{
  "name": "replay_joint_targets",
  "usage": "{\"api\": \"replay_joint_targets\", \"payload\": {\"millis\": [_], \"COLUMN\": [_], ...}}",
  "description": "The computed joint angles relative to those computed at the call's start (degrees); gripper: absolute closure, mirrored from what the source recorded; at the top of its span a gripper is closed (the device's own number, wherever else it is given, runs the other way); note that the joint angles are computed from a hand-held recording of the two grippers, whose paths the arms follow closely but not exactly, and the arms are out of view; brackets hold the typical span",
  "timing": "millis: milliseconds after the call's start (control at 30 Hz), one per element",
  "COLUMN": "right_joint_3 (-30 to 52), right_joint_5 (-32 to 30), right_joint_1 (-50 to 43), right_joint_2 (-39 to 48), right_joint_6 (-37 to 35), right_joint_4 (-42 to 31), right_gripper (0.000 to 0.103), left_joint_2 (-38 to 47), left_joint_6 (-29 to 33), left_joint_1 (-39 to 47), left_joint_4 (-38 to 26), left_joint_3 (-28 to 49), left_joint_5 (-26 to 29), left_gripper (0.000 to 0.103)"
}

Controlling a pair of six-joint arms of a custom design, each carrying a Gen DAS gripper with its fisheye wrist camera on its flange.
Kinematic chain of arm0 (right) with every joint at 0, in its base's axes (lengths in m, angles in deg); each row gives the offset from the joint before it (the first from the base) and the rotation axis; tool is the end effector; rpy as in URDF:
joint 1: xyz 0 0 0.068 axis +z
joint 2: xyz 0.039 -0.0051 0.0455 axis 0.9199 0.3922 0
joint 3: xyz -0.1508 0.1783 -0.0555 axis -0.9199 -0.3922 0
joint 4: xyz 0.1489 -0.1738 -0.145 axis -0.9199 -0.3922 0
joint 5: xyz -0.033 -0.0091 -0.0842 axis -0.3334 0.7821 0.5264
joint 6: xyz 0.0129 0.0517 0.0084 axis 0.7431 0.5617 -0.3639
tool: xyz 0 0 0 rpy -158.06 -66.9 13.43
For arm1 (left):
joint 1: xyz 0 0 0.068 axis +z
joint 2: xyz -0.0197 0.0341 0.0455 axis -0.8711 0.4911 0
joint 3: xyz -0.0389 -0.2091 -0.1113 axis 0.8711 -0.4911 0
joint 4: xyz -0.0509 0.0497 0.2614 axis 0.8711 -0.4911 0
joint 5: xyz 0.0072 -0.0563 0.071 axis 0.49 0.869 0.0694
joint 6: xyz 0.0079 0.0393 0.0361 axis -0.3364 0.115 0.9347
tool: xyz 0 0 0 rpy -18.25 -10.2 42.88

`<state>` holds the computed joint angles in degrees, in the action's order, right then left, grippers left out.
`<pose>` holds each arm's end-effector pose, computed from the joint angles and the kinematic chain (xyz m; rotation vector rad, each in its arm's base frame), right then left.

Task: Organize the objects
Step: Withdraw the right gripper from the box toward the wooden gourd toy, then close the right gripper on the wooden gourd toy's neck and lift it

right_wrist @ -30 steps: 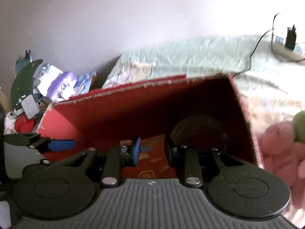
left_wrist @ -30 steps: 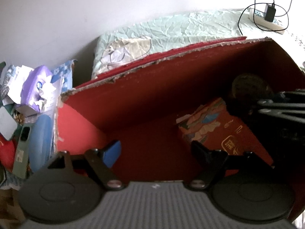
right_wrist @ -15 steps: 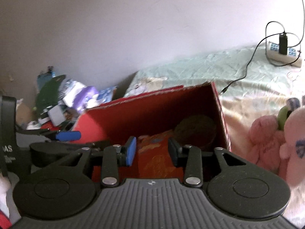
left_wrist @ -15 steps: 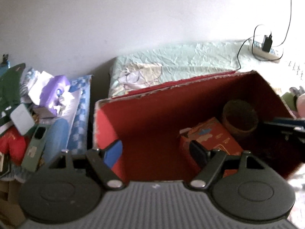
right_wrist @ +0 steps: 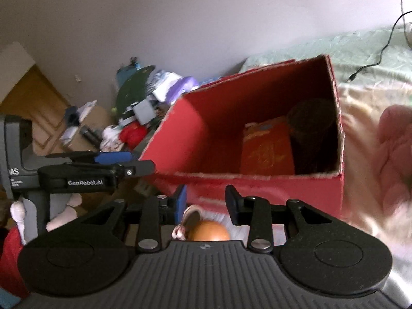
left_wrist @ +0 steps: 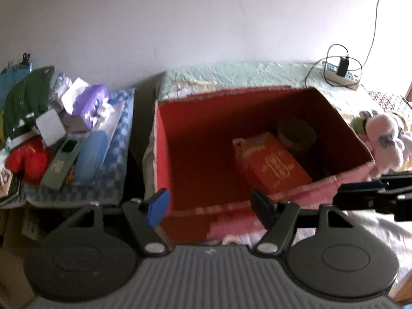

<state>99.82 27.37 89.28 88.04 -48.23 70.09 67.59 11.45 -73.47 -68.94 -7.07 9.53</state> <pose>0.2494 0.1259 0.1715 -0.4815 2.2768 1.0886 0.1651 -0.0309 0.2256 0.0353 2.4169 0.0728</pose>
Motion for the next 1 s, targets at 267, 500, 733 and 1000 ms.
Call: {"api": "replay_joint_targets", "payload": {"millis": [267, 500, 733, 1000], "right_joint_3": [0.7, 3.9, 4.9, 4.6], "right_joint_5": [-4.3, -0.1, -0.8, -1.8], "right_joint_1": [1.8, 6.1, 5.3, 2.5], "right_joint_2": [3.6, 12.2, 16.3, 17.9], "right_joint_6": [-6.9, -8.6, -7.1, -4.4], "right_joint_4": [-7.4, -10.1, -10.1, -9.0], "right_gripper": [0.066, 0.066, 0.066, 0.066], "left_joint_2": [-6.1, -9.1, -9.2, -0.3], "left_joint_6": [-8.5, -14.5, -15.4, -14.6], "left_joint_1": [-9.0, -15.5, -16.5, -13.4], "left_joint_4": [-7.1, -9.1, -5.2, 4.0], "left_joint_3": [-5.1, -8.9, -13.4, -16.5], "left_joint_5": [-0.9, 2.2, 10.1, 13.1], "left_gripper": [0.032, 0.032, 0.036, 0.038]}}
